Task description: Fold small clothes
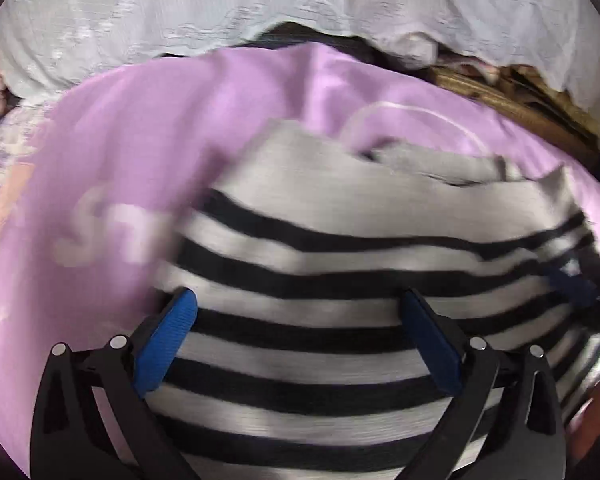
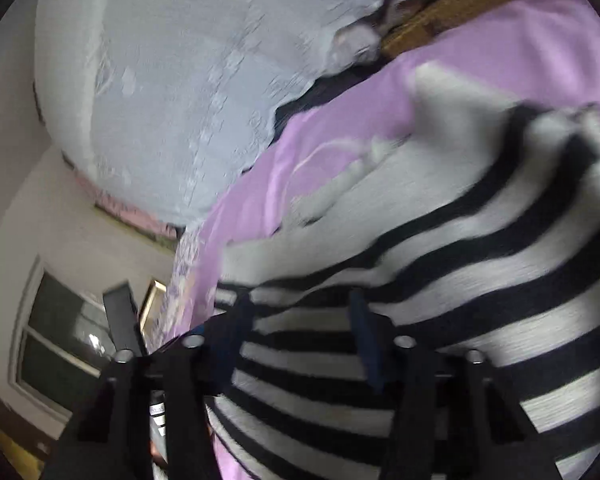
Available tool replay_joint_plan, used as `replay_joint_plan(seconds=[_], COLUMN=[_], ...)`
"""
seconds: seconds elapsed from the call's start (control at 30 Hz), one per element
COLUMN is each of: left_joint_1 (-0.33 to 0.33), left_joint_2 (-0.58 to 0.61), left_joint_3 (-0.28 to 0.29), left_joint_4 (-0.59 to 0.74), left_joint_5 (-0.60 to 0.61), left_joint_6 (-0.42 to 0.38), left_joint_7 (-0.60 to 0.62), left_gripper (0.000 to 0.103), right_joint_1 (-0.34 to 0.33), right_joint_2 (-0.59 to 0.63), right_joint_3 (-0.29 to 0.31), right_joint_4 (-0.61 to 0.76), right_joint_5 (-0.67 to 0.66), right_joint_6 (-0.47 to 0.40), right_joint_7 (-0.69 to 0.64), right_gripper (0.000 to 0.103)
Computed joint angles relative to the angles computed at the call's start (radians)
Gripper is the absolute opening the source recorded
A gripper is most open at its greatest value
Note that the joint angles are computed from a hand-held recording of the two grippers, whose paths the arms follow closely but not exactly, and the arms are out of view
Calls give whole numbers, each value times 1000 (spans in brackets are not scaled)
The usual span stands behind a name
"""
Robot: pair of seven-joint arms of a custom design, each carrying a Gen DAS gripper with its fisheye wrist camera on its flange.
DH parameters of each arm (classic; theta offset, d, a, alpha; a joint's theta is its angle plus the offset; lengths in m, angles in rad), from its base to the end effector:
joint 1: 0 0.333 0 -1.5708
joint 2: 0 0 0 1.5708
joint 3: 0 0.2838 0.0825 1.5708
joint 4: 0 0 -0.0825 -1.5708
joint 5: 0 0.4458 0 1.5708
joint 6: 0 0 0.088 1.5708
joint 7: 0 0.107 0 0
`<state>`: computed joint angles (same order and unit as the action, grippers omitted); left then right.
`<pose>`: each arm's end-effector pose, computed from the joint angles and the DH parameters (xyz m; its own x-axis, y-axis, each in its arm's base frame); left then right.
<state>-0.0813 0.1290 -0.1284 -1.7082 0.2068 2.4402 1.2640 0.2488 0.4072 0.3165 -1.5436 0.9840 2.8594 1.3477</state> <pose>0.6886 -0.1421 0.5286 -0.0114 -0.9999 -0.0060 -0.8118 0.0128 -0.5838 0.6832 0.3384 0.4603 0.1624 -0.6358 -0.7545 -0.8026 0.3597 -0.4759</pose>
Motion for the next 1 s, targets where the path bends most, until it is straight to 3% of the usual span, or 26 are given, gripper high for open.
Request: replay_joint_plan(seconds=[0.03, 0.07, 0.1, 0.13, 0.2, 0.23, 0.27, 0.33, 0.43, 0.47, 0.53, 0.57, 0.63, 0.7, 0.77, 0.8, 0.83, 1.0], left_joint_1=[1, -16, -1, 49, 84, 87, 87, 71, 37, 35, 35, 45, 22, 28, 22, 27, 33, 48], left_joint_2=[0, 3, 4, 1, -45, -82, -105, -177, -240, -245, -239, -221, -237, -264, -306, -327, -348, -396], left_joint_3=[4, 44, 48, 18, 15, 12, 9, -4, -24, -39, -61, -76, -45, -42, -28, -33, -43, -90], left_joint_4=[-4, 12, 21, 5, -47, -85, -110, -186, -266, -280, -293, -297, -326, -337, -383, -401, -419, -458], left_joint_5=[49, 99, 79, -11, -162, -174, -186, -250, -270, -222, -74, -13, -45, -61, -70, -69, -54, 68], left_joint_6=[4, -48, -71, -45, -2, 34, 56, 110, 153, 152, 108, 99, 140, 115, 130, 128, 129, 132], left_joint_7=[-37, -81, -74, -41, -13, -17, -1, 102, 198, 182, 99, 71, 69, 42, 6, -15, -35, -130], left_gripper=[99, 99, 99, 99, 98, 98, 98, 98, 98, 98, 99, 99, 99, 99, 99, 99, 99, 99], right_joint_1=[11, 1, -33, -37, 0, -15, -17, -23, -4, 19, 74, 103, 84, 102, 122, 134, 147, 191], right_joint_2=[-44, -70, -87, -116, -164, -198, -218, -247, -255, -243, -212, -203, -226, -275, -385, -417, -470, -661], right_joint_3=[-37, -40, -18, -31, -74, -43, -25, 22, 58, 48, 5, -29, -21, -65, -87, -100, -110, -139], right_joint_4=[-70, -104, -123, -164, -231, -262, -275, -270, -230, -220, -211, -216, -262, -315, -439, -473, -527, -737], right_joint_5=[-50, -33, 29, 43, -13, 30, 47, 148, 276, 244, 71, 19, 98, 105, 145, 147, 150, 68], right_joint_6=[69, 101, 106, 125, 193, 226, 234, 207, 47, 0, -66, -80, -49, -38, 54, 73, 97, 144], right_joint_7=[74, 79, 48, 88, 206, 159, 110, -81, -327, -318, -173, -118, -165, -87, -46, -41, -39, 74], right_gripper=[45, 39, 27, 26, 31, 42, 45, 54, 68, 69, 70, 67, 35, 30, 46, 60, 65, 68])
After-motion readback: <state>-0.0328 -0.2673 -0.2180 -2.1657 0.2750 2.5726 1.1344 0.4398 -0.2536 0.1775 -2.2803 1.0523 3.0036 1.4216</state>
